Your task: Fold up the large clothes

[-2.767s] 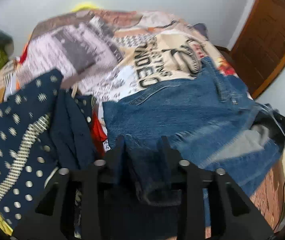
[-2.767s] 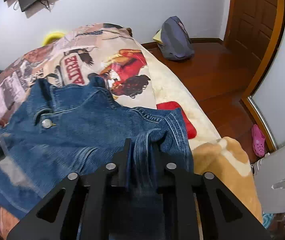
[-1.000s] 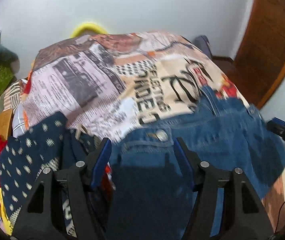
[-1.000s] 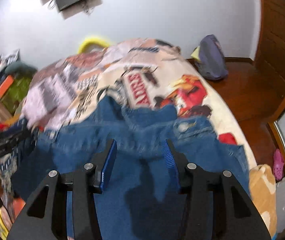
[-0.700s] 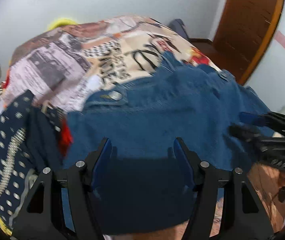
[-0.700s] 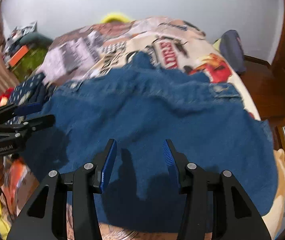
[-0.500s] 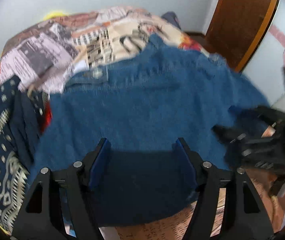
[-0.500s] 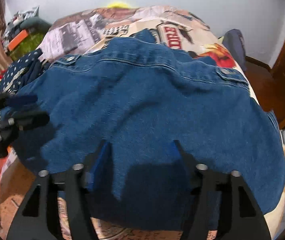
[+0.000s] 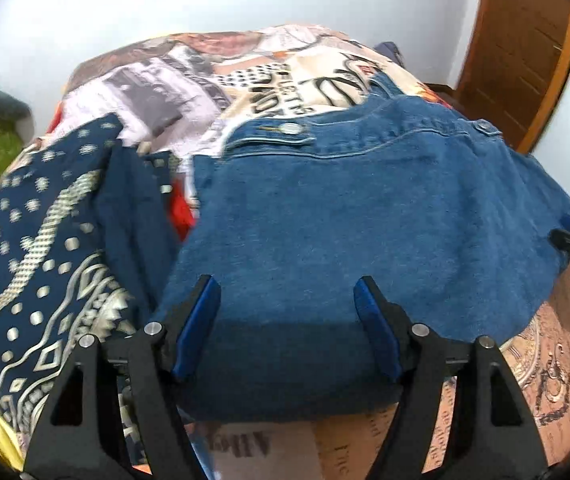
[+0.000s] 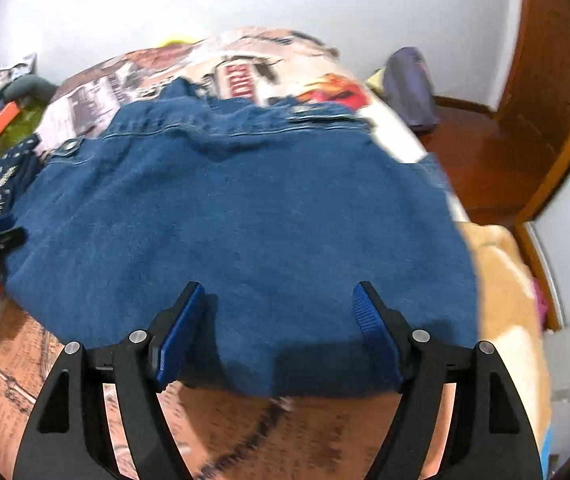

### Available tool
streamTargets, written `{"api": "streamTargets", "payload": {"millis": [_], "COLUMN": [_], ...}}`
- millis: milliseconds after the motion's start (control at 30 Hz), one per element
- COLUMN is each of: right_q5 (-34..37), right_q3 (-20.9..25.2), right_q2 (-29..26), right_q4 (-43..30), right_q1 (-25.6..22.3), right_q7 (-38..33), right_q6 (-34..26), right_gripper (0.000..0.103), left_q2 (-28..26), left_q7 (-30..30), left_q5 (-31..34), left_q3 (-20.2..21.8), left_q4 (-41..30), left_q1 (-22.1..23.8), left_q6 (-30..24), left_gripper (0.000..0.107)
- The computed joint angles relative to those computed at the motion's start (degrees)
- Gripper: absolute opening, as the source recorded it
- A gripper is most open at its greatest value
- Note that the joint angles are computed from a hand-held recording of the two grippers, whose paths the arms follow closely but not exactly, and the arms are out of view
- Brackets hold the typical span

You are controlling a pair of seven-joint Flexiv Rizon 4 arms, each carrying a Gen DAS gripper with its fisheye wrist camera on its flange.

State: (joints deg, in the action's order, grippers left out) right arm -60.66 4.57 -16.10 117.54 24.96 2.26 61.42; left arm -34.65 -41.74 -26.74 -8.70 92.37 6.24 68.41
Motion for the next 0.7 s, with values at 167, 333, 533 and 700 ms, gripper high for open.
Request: {"api": "streamTargets", "payload": {"millis": [167, 333, 533, 700], "right_q5": [-0.17, 4.85, 6.54, 4.05], "right_q3": [0.87, 3.31, 4.79, 5.91], "right_q2": [2.61, 4.73, 8.9, 10.74], "right_q4": [2.28, 2.5, 5.98, 6.84], "right_q1": [-0.38, 0.68, -0.78, -1.1], "right_q7": [1.25, 0.23, 4.74, 8.01], "right_q6": [-2.62, -13.01, -12.74, -12.39], "right_gripper": [0.073, 0.073, 0.073, 0.073], "left_q2": [0.92, 3.72, 7.38, 9.09], "left_q7": [-2.21, -3.3, -3.03, -2.97], "left_q5": [-0.01, -2.6, -14.87, -18.83], "left_q3": [0.55, 0.7, -2.13, 0.34], "left_q4": [1.1, 3.52, 5.13, 6.92], "left_q1": [0.94, 1.94, 6.19, 4.92], "left_q6": [0.11, 0.43, -10.34, -16.91], "left_gripper": [0.072, 0.072, 0.072, 0.072]}}
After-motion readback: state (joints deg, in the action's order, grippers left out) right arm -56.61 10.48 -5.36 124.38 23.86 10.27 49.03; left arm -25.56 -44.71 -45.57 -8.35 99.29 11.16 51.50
